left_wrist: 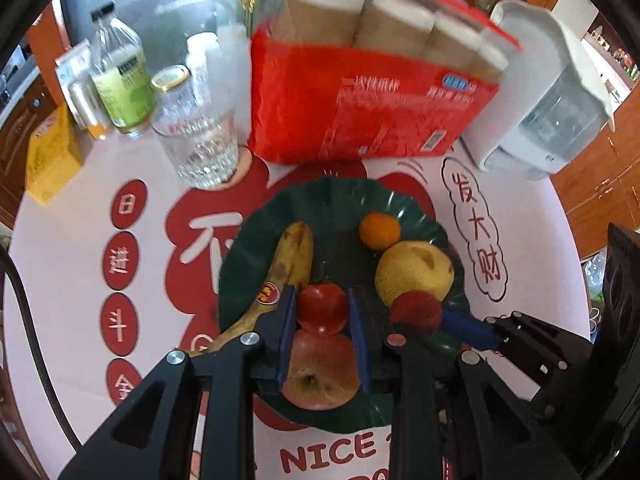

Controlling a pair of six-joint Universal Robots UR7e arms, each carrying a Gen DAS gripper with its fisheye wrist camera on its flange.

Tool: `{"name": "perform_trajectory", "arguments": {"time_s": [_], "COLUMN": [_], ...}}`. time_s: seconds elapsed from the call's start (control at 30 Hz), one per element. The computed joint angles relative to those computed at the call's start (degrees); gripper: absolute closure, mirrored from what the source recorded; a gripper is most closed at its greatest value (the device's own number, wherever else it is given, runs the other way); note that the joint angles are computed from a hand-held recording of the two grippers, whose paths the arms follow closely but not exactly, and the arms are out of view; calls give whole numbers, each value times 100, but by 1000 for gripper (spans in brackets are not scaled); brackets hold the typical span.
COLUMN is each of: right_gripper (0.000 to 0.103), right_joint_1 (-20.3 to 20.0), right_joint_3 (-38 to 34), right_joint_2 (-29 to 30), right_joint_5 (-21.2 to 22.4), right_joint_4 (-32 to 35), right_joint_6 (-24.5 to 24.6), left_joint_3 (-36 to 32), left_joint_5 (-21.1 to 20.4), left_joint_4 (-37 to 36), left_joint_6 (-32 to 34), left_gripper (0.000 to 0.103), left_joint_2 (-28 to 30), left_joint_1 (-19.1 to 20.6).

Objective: Organize fruits
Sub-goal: 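Carry the tomato and lychee onto the green plate and open both grippers, then withdraw both open grippers from the plate toward the last fruits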

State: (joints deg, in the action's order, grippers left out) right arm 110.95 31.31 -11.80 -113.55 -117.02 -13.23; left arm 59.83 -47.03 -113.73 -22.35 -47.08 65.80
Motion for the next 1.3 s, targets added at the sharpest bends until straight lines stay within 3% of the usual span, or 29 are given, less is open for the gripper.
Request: {"name": "perform_trajectory", "arguments": {"time_s": [0.17,0.23,0.3,0.37,0.47,0.7,1.0,1.23,1.3], "right_gripper": [69,67,64,59,55,55,55,54,49], "right_joint_1": [-24,-34,-52,-44,3,44,113,234,271], "right_joint_3": [-145,-242,-192,-87,172,783,1638,2440,2794], "right_joint_2": [147,203,175,126,22,-320,-926,-1472,-1697], "right_joint_5": [-151,-210,-178,-214,-370,-346,-192,-323,-299], "right_joint_4": [186,281,251,151,-138,-501,-813,-1156,-1374], "right_joint_6": [-24,23,21,-49,-248,-373,-209,-213,-275], "left_joint_3": [-120,-127,-116,-33,-15,400,1371,2299,2566], "left_joint_5": [-91,-159,-213,-171,-158,-50,395,670,812], "left_joint_4": [68,36,-23,-174,-190,-391,-625,-640,-608], "left_joint_6": [62,63,50,62,25,-111,-475,-1004,-1110], "left_gripper": [77,68,47,41,40,38,32,28,22], "left_joint_2": [158,179,181,150,128,-169,-890,-1652,-1867], "left_joint_1": [111,137,145,130,107,-31,-400,-779,-923]}}
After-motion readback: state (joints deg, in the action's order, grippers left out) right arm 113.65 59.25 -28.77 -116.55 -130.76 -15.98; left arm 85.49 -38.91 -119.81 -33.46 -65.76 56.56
